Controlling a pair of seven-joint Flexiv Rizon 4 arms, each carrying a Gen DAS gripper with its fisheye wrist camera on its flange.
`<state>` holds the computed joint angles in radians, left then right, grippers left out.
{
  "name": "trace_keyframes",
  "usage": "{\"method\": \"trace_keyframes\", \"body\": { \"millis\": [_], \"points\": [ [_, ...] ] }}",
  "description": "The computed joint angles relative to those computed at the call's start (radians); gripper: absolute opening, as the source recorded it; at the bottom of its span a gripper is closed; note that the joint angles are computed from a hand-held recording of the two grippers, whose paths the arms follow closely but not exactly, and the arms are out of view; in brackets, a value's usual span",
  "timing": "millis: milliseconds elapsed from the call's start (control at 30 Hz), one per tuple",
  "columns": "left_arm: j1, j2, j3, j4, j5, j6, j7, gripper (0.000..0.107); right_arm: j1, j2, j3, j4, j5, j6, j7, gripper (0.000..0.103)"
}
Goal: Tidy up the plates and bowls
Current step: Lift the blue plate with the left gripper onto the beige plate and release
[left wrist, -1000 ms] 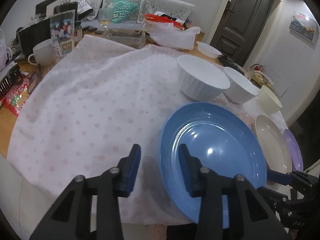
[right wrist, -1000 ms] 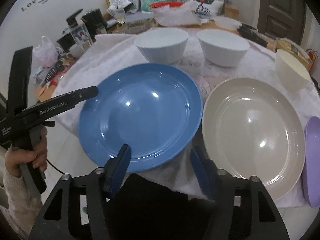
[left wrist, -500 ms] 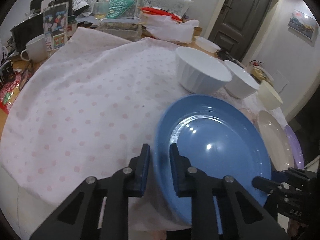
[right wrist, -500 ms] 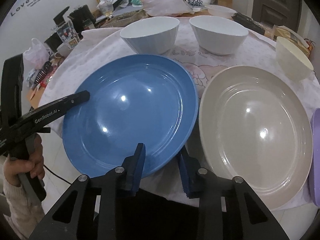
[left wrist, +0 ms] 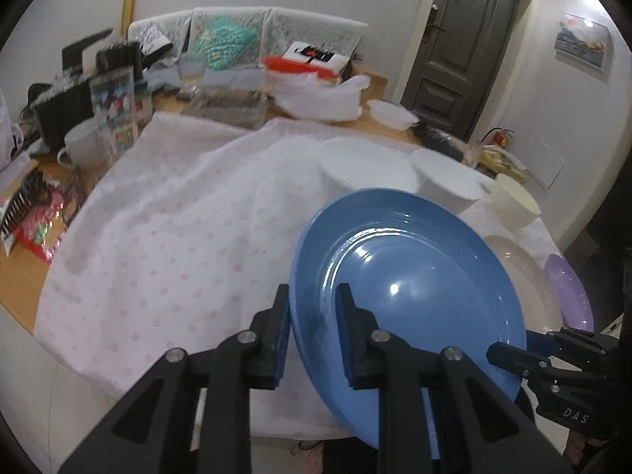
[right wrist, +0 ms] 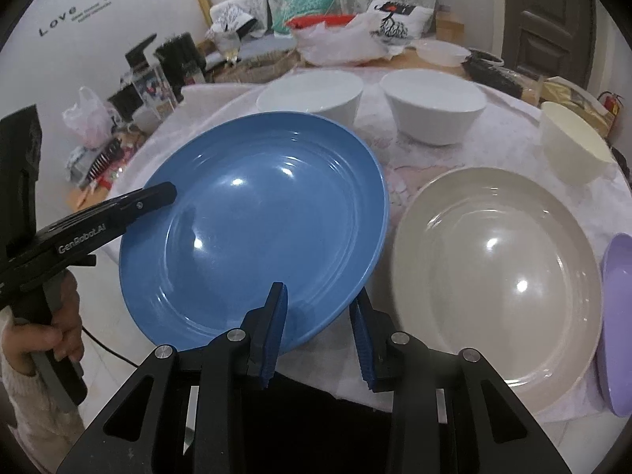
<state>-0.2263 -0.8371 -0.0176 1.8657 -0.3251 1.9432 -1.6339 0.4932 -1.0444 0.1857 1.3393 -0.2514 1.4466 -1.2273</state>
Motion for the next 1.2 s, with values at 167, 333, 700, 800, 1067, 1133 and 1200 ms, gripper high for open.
{"method": "trace_keyframes", "body": {
  "millis": [167,333,700,800,1067,1133,1200],
  "points": [
    [-0.044,0.018,0.006,-0.025,-0.011,0.001,0.007,0.018,0.006,0.065,-0.062,0.116,0.009,0.123,0.026,0.027],
    [-0.158,0.008,0.078,-0.091,-0.066,-0.053,0.035,0.018,-0.003,0.120,-0.113,0.226,0.018,0.236,0.054,0.027],
    [-0.345,-0.087,0.245,-0.315,-0.075,-0.283,0.011,0.019,-0.036,0.166,-0.172,0.369,0.060,0.387,0.092,0.027],
    [-0.373,-0.130,0.288,-0.396,-0.046,-0.376,-0.018,0.019,-0.045,0.161,-0.185,0.379,0.067,0.399,0.094,0.027],
    [-0.379,-0.217,0.339,-0.558,0.051,-0.554,-0.091,0.019,-0.108,0.125,-0.149,0.339,0.020,0.333,0.083,0.027],
    [-0.375,-0.226,0.343,-0.579,0.077,-0.579,-0.109,0.019,-0.129,0.113,-0.130,0.317,-0.001,0.307,0.074,0.027],
    [-0.379,-0.239,0.360,-0.604,0.107,-0.607,-0.131,0.019,-0.154,0.101,-0.102,0.294,-0.016,0.283,0.068,0.027]
  ]
}}
